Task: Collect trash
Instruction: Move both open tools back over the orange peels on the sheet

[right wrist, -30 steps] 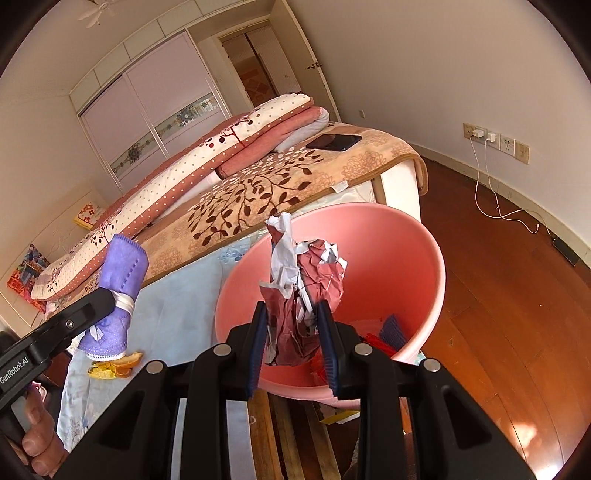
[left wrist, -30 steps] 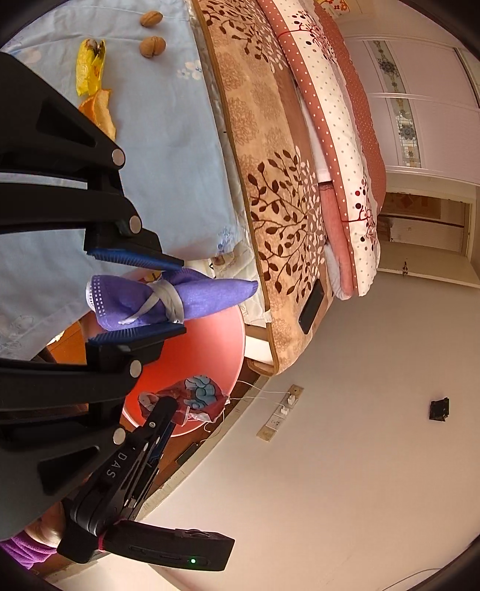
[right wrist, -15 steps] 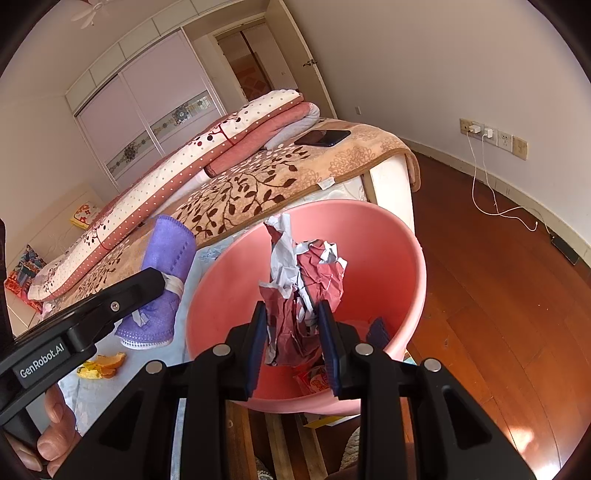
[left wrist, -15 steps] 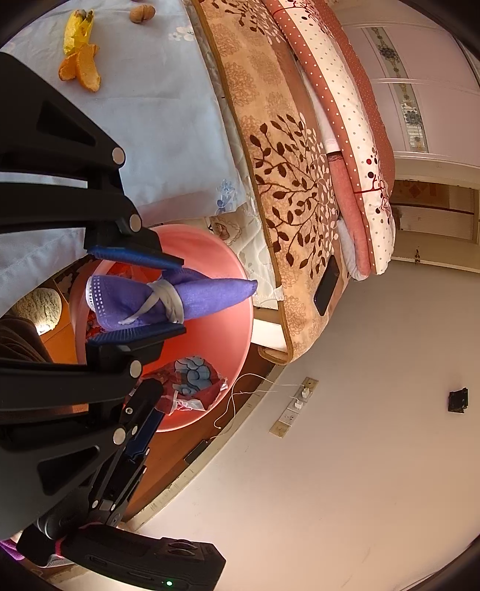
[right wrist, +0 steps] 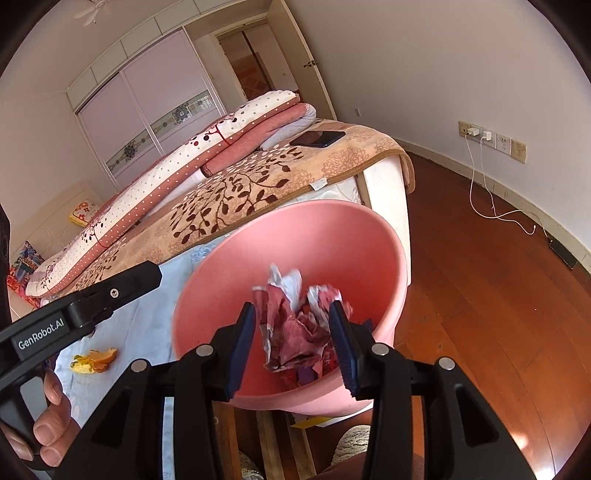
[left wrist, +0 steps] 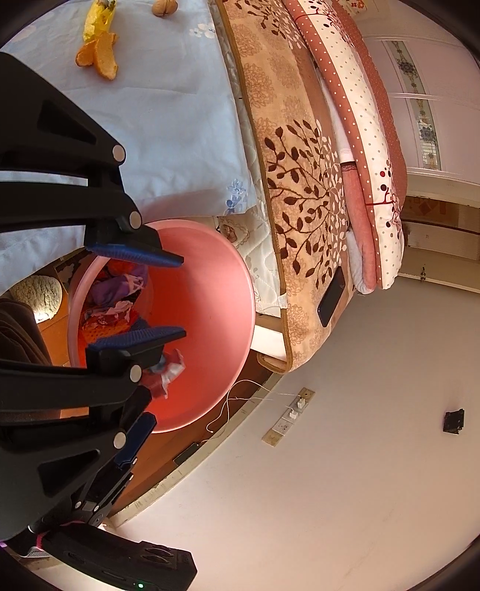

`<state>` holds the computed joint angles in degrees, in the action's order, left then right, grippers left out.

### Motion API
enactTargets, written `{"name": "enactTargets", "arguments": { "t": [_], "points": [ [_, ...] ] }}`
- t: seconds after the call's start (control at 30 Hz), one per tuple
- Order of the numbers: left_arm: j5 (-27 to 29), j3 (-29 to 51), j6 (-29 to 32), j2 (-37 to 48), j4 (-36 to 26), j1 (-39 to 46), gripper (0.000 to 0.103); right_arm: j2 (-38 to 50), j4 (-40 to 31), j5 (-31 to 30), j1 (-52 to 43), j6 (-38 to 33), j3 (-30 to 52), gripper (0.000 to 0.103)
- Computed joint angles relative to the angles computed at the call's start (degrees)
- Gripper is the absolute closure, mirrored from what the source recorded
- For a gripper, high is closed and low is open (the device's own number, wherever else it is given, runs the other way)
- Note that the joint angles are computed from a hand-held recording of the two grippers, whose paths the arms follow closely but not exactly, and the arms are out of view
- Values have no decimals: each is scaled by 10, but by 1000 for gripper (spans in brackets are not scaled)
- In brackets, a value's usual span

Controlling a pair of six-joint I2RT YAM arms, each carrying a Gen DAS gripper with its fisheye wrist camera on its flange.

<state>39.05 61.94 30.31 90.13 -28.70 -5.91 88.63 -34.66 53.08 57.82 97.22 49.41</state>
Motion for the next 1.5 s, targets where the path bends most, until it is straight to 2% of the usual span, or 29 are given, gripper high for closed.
{"name": "enactTargets", "arguments": {
  "t": [0.2, 0.33, 0.43, 0.53, 0.83, 1.13, 1.17, 1.2, 1.27, 1.5],
  "points": [
    [26, -4, 18, -9, -19, 27, 70, 17, -69, 12, 31, 59, 35, 61],
    [44, -11, 54, -21, -38, 61, 70, 45, -109, 22, 56, 103, 76, 60],
    [65, -15, 85, -29, -43, 102, 70, 71, -118, 21, 68, 111, 112, 60],
    [85, -9, 124, -25, -57, 149, 70, 105, -113, 16, 77, 104, 153, 60],
    [99, 4, 228, 8, -59, 274, 70, 222, -113, -6, 97, 76, 296, 60],
    [100, 62, 314, 85, -114, 364, 70, 287, -49, -44, 104, -3, 366, 59],
    [98, 70, 321, 93, -124, 371, 70, 293, -47, -45, 105, -12, 374, 57],
    [97, 79, 329, 101, -134, 380, 70, 298, -48, -45, 105, -21, 383, 50],
    [94, 95, 339, 116, -150, 395, 70, 308, -49, -39, 108, -35, 400, 44],
    [83, 139, 332, 160, -170, 431, 70, 333, -27, -57, 102, -76, 431, 37]
  ]
}}
